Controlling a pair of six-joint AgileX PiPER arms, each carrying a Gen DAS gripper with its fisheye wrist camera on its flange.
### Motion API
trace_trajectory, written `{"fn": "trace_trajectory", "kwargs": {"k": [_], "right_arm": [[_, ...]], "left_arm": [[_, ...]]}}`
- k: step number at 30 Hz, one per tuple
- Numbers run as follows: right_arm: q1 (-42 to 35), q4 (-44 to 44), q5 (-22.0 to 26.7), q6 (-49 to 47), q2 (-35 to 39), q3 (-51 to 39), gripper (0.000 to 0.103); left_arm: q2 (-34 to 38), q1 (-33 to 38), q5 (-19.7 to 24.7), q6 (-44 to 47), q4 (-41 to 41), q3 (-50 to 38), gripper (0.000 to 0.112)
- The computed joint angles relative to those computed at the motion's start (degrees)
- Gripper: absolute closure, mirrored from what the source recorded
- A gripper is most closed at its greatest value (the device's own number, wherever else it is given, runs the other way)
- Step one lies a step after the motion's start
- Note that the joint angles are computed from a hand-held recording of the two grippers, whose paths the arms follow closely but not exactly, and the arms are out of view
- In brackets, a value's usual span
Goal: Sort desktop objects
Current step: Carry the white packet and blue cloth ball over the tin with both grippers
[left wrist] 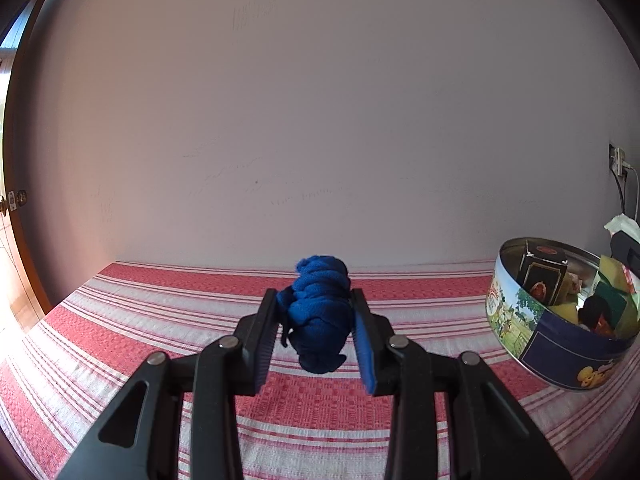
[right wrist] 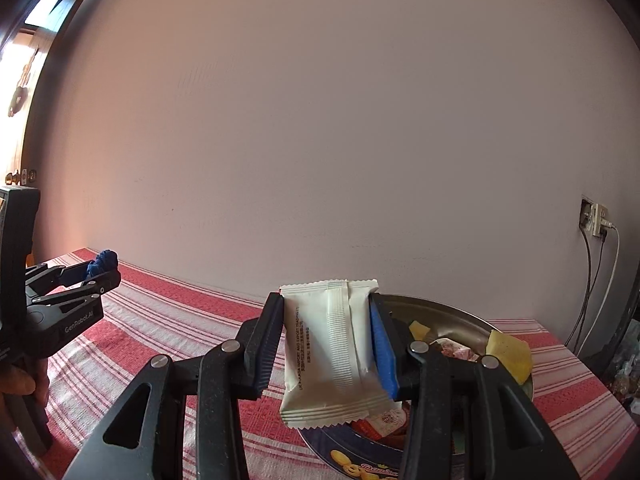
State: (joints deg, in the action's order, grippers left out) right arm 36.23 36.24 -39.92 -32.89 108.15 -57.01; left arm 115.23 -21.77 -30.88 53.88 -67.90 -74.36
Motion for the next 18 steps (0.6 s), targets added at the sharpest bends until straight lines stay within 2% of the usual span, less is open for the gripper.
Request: {"fn": "trace_trajectory", "kwargs": {"k": [6,9,15,18], "right_arm": [[-2.1,3.6,-1.6,-1.5,-0.5,-0.6,0.058],[-3.6,6.4,-3.6,-3.4,-0.3,-1.2,0.059],[-9.3,11.0,1.8,-2.4,0.1,-4.7,0.058],[-11.2,12.9,2.6,-3.3,0.1,-5.3,0.058]], "left_arm": [[-1.6,-4.2,0.4,-6.4,5.6,2.0,0.078],[-0.6,-7.0,0.1,-4.1,5.4,0.6,0.078],[3.1,-11.2,0.8,2.9,0.2,-5.4,0.078],[4.6,-13.1,1.0,5.8,-2.5,-8.9,0.078]]}}
